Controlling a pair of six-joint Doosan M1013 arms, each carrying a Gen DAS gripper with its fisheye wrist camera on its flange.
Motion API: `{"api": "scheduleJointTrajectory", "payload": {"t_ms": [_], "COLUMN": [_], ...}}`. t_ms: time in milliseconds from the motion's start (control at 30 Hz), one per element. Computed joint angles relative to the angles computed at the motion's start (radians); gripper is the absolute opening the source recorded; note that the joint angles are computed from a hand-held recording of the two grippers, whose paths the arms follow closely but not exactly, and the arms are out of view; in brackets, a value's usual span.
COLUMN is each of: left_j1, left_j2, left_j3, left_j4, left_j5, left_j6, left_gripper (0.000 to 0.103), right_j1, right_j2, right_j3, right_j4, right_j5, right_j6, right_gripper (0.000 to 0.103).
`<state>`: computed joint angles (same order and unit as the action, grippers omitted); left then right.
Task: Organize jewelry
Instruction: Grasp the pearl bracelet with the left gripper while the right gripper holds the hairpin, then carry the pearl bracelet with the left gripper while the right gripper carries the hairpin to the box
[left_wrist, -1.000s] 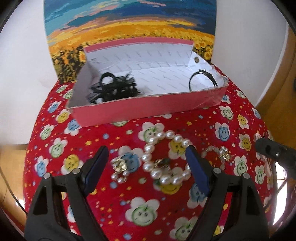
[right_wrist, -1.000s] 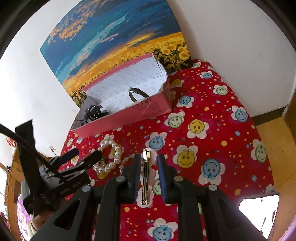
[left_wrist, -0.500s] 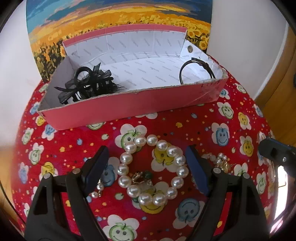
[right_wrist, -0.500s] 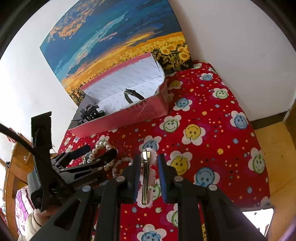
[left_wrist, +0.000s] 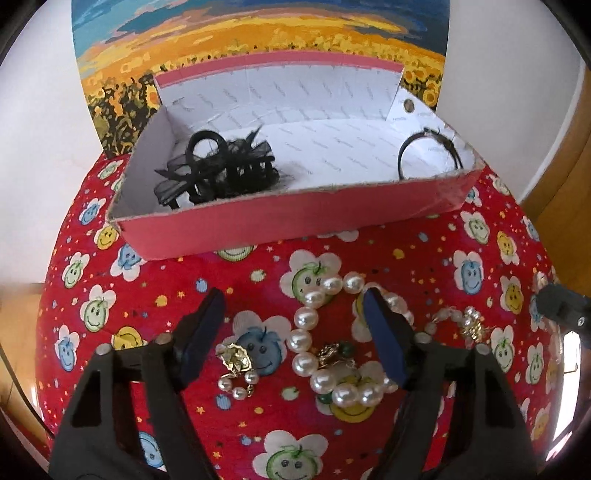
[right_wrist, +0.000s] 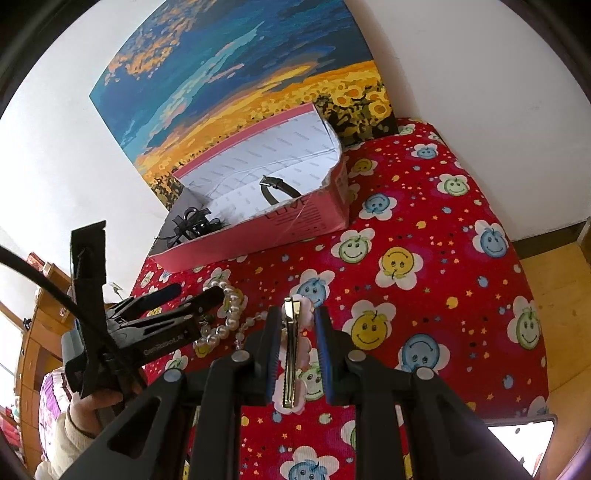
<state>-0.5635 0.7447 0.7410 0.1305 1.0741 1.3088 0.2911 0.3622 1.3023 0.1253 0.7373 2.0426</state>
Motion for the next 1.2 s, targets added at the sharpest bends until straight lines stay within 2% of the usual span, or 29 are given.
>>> {"api": "scheduleJointTrajectory", "payload": {"t_ms": [67,233,433,500,567,600,633,700,867,967,1100,1200], "left_j1": [0.001,-0.003,0.000,0.001,0.000,0.000,-0.001,-0.001,0.010,0.009,0.017,0.017], "left_j2": [0.004,0.006,0.038,0.038,0.027,0.020,0.015,0.011,-0.024,-0.062,-0.121,-0.146], "left_j3": [-0.002,0.002,-0.060,-0.058,-0.036,-0.024,-0.015,-0.009,0.045,0.096,0.178,0.203], "left_j4": [0.002,0.018,-0.001,-0.007,-0.015,-0.025,-0.037,-0.061,-0.131,-0.120,-0.161,-0.172], "left_j5": [0.016,-0.008,0.050,0.041,0.011,-0.004,-0.012,-0.019,-0.070,-0.108,-0.186,-0.225], "left_j6": [0.005,0.022,0.038,0.050,0.076,0.095,0.105,0.122,0.124,0.106,0.104,0.114], "left_gripper": [0.057,0.056,0.057,0.055,0.046,0.035,0.019,0.005,0.005,0.005,0.005,0.005], "right_j1": [0.000,0.002,0.005,0.008,0.012,0.014,0.015,0.021,0.030,0.035,0.043,0.049], "right_j2": [0.000,0.000,0.002,0.003,0.002,0.001,0.001,0.000,-0.009,-0.011,-0.014,-0.016], "right_j3": [-0.001,0.000,-0.003,-0.006,-0.008,-0.009,-0.010,-0.012,-0.004,-0.003,0.000,0.000], "right_j4": [0.000,-0.003,-0.001,-0.003,-0.008,-0.010,-0.012,-0.027,-0.038,-0.045,-0.060,-0.074], "right_j5": [0.000,-0.001,0.000,0.001,-0.001,-0.002,-0.001,-0.001,-0.013,-0.017,-0.028,-0.033], "right_j6": [0.002,0.005,0.002,-0.001,-0.001,-0.001,-0.001,0.007,0.014,0.014,0.031,0.036], "right_gripper": [0.020,0.020,0.020,0.020,0.020,0.020,0.020,0.020,0.020,0.020,0.020,0.020]}}
